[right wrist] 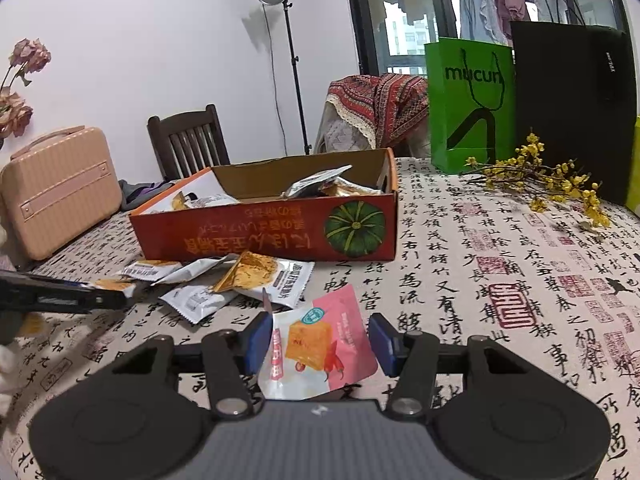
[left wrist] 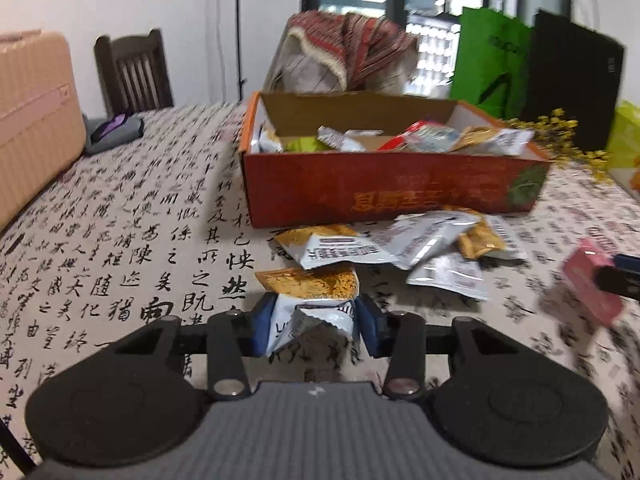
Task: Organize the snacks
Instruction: 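Grasp a silver-and-gold snack packet with the left gripper while the right holds the pink packet, then carry both packets over the box with both grippers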
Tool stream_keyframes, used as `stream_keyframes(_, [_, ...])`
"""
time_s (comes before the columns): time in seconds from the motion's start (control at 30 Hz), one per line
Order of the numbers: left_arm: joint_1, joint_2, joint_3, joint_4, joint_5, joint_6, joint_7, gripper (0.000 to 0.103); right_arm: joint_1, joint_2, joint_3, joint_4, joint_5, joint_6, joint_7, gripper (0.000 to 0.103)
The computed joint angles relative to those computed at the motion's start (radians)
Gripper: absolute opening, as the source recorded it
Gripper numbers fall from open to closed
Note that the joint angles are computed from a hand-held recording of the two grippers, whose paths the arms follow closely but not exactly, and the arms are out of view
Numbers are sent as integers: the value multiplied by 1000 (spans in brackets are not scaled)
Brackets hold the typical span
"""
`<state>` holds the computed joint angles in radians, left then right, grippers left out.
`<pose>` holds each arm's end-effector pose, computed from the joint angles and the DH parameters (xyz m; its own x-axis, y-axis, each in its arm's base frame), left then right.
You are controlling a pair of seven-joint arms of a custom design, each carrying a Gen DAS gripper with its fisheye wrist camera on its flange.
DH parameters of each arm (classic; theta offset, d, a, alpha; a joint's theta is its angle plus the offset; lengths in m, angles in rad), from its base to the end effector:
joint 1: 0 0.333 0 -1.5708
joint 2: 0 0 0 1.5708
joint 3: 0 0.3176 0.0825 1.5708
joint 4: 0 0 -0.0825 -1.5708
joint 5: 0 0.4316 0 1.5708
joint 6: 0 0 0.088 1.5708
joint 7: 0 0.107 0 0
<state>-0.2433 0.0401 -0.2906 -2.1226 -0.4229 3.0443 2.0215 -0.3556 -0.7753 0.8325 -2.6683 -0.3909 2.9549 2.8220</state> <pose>0.5627 -0.2938 0.4696 -0.5507 -0.8346 0.0135 -0.5292 0.3366 -0.7789 0.3926 0.2376 0.4600 -0.2373 -0.9606 -0.1447 -0.4655 0.2432 -0.8510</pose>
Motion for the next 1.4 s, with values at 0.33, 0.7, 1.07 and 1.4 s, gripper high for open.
stream_keyframes(0.33, [-130, -109, 70, 18, -795, -8, 728, 44, -23, -12, 16, 32, -15, -1, -13, 53])
stream_keyframes(0.7, [-119, -7, 17, 187, -839, 38, 741, 45, -198, -10, 74, 144, -35, 59, -73, 53])
stream_keyframes(1.07, [-148, 188, 37, 380, -340, 85, 248, 45, -477, 121, 216, 343, 21, 121, -203, 53])
stream_keyframes(1.4, [-368, 375, 322, 527, 28, 127, -163, 45, -784, 148, 449, 437, 121, 176, -242, 53])
